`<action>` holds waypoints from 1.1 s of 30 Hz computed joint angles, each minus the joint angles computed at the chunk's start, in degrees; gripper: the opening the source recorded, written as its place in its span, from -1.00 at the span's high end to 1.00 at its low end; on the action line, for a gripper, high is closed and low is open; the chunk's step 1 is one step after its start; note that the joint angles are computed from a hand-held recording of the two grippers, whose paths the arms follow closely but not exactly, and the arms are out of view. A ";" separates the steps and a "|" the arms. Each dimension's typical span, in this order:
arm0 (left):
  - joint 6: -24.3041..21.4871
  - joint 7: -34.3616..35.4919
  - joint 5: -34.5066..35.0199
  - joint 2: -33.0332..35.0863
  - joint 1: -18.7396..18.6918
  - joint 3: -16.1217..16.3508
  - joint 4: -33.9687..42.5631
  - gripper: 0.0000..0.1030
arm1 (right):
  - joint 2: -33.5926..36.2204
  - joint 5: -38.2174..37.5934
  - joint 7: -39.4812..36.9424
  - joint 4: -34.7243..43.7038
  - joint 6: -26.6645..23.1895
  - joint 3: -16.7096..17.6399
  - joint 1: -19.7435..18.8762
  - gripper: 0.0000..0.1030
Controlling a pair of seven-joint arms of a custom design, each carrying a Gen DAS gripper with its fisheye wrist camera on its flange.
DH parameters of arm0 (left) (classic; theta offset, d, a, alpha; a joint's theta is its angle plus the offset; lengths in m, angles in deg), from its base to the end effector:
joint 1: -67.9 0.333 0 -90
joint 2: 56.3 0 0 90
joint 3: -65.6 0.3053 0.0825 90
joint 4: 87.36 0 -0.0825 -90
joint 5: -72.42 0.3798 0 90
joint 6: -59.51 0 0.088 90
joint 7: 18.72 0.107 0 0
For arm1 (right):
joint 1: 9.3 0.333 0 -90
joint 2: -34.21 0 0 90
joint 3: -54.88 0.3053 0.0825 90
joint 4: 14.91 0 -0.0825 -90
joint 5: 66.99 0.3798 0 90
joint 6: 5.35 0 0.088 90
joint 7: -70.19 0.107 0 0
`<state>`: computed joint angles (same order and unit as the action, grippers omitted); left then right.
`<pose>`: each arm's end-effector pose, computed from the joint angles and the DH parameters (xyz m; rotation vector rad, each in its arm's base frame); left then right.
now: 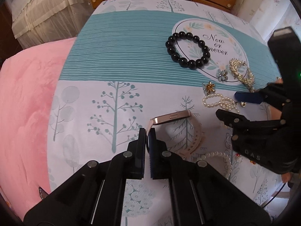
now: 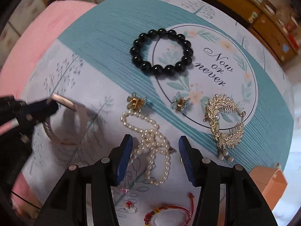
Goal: Organize jewelry
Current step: 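Grasp the rose-gold watch with the left tool while the right tool grasps the pearl necklace, then carry the watch and necklace into the peach box and open both tools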
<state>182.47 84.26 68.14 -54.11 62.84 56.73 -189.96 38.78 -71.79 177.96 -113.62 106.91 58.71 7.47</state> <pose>0.5812 -0.1460 0.5439 -1.5796 2.4841 -0.4135 0.5629 0.2044 0.5322 -2.2178 2.0586 -0.2054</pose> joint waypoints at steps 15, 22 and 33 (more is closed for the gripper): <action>-3.37 4.92 -8.89 -6.01 -0.21 0.48 1.65 0.98 | -21.57 14.89 -0.23 -15.20 10.49 -2.63 -4.24 0.83; -6.15 7.72 -13.74 -7.68 -2.97 -0.65 5.48 0.98 | -35.06 10.37 2.79 -17.08 9.43 -3.03 -8.13 0.83; -6.16 7.35 -15.46 -1.61 -11.12 -6.35 13.13 0.97 | -56.15 4.69 9.57 -28.37 -0.39 -5.01 -16.54 0.83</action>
<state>176.31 91.61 52.67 -55.72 51.72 50.39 -176.82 -17.37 -67.10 187.53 -141.98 106.52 53.71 -9.07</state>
